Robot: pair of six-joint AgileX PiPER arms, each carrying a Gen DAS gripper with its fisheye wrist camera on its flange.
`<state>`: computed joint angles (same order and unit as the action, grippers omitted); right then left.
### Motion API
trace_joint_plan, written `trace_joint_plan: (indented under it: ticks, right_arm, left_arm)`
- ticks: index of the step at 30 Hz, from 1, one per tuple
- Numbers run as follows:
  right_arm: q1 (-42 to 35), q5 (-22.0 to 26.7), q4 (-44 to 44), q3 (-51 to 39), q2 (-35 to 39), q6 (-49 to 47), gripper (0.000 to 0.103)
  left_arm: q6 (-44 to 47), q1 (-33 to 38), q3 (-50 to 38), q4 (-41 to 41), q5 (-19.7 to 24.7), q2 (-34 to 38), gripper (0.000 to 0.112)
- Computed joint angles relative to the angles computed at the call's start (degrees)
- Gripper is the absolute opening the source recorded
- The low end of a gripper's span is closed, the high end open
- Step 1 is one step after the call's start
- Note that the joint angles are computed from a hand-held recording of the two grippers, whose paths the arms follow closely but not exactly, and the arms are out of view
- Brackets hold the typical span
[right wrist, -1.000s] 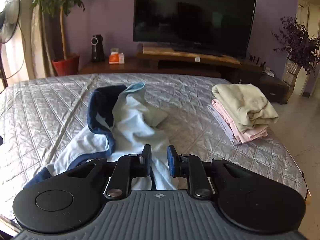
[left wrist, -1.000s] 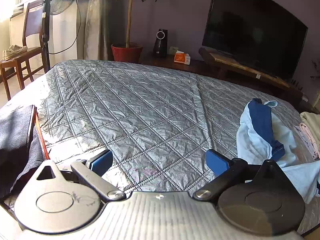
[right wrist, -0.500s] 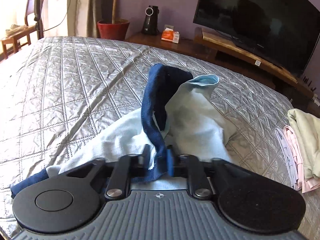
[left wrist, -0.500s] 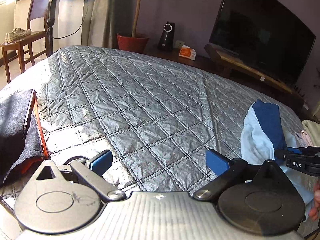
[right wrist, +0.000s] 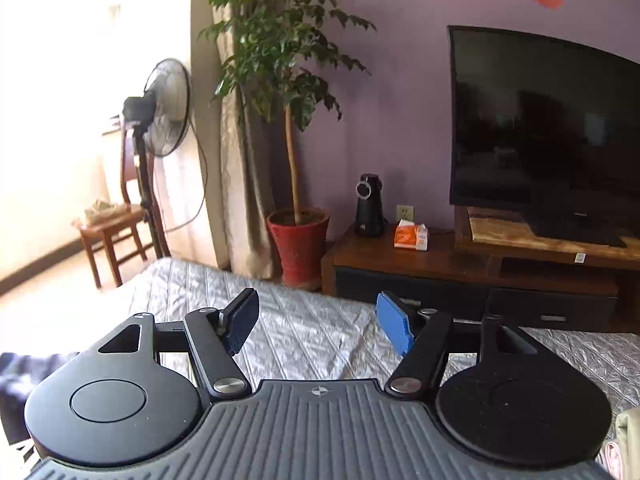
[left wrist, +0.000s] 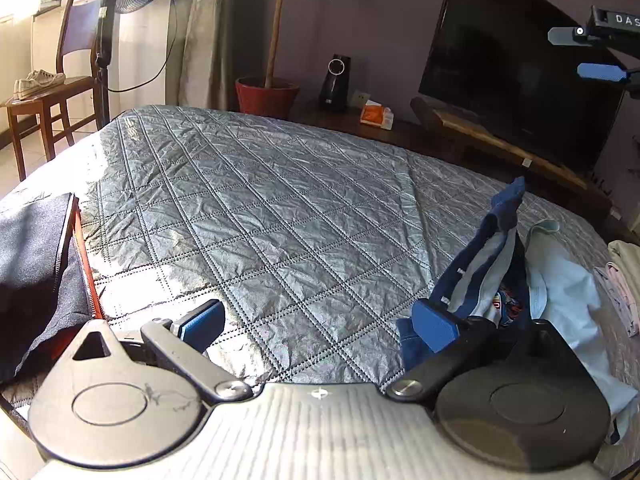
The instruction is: Fold clothes
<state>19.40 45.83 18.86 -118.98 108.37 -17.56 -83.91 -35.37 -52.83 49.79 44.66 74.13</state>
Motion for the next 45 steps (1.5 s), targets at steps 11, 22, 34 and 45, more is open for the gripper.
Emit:
trace_joint_plan:
  ticks: [11,22,34,45]
  right_arm:
    - [11.25,5.26,-3.67,28.0,-3.81,-5.47,0.06]
    - [11.16,-9.4,-4.84,17.92,4.82,15.38,0.007]
    - [10.74,8.44,-18.58,4.67,9.67,11.84,0.067]
    - [4.6,-4.3,-13.23,27.07,-2.36,17.77,0.0]
  left_arm:
    - [-4.04,-0.45,0.04,1.7,4.2,-0.43,0.1]
    - [-5.17,0.69,0.23,1.28,4.9,-0.67,0.1]
    - [-5.07,0.88,0.27,0.89,5.2,-0.66,0.1]
    - [-4.57,-0.19,-0.39,1.42,5.92,0.57,0.101]
